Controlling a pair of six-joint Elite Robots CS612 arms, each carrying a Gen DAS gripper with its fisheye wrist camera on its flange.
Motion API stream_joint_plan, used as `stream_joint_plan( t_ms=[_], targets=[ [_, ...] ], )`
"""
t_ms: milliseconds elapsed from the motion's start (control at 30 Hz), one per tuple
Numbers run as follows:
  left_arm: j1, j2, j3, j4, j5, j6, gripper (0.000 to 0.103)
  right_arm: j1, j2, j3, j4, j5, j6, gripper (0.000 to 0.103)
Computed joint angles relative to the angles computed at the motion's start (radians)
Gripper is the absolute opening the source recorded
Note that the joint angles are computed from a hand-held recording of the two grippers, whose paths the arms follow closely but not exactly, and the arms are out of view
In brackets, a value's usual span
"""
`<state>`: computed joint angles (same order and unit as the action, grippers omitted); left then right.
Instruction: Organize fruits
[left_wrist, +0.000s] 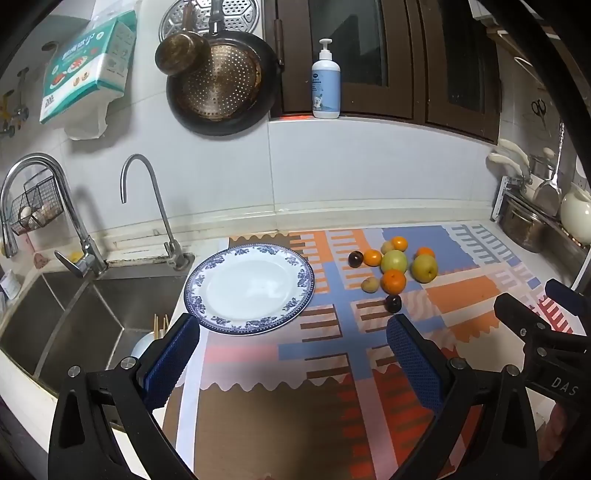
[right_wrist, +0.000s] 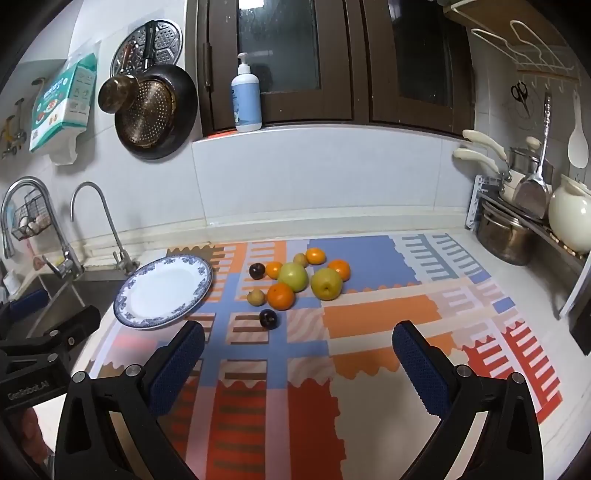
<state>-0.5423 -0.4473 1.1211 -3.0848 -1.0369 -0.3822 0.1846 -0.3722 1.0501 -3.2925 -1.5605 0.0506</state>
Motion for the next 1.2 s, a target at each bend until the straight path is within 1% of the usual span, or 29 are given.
stream_joint_plan(
  t_ms=[67, 167, 333, 400, 567, 800, 1200],
  targets=[
    [0.000, 0.002, -0.002, -0.003, 0.001, 0.000, 0.103, 0.000, 0.006, -0.002, -0.023, 0.009, 0.009, 0.102],
    [0.002, 0.005, -0.007, -0.007, -0.010, 0.006, 0.103, -0.002, 0.008, -0.001, -0.024, 0.016, 0.006, 0.102],
    [0.009, 0.003, -0.006, -0.014, -0.010, 0.018, 0.103, -0.003, -0.007, 0.010, -0.022, 0.017, -0.005, 0.102],
    [-0.001, -0.004, 0.000, -0.019, 0.011, 0.012, 0.103, 0.004, 0.001, 0.004, -0.030, -0.003, -0.017, 0.102],
    [-0.004, -0.006, 0.006, -0.040, 0.023, 0.015, 0.103, 0.001, -0.003, 0.012, -0.045, 0.003, -0.021, 0.102],
    [-0.009, -0.011, 0.018, -0.074, 0.025, 0.027, 0.103, -0.003, -0.014, 0.031, -0.074, 0.010, -0.029, 0.102],
    [-0.016, -0.012, 0.022, -0.089, 0.036, 0.035, 0.103, -0.006, -0.017, 0.043, -0.092, 0.012, -0.031, 0.102]
  ],
)
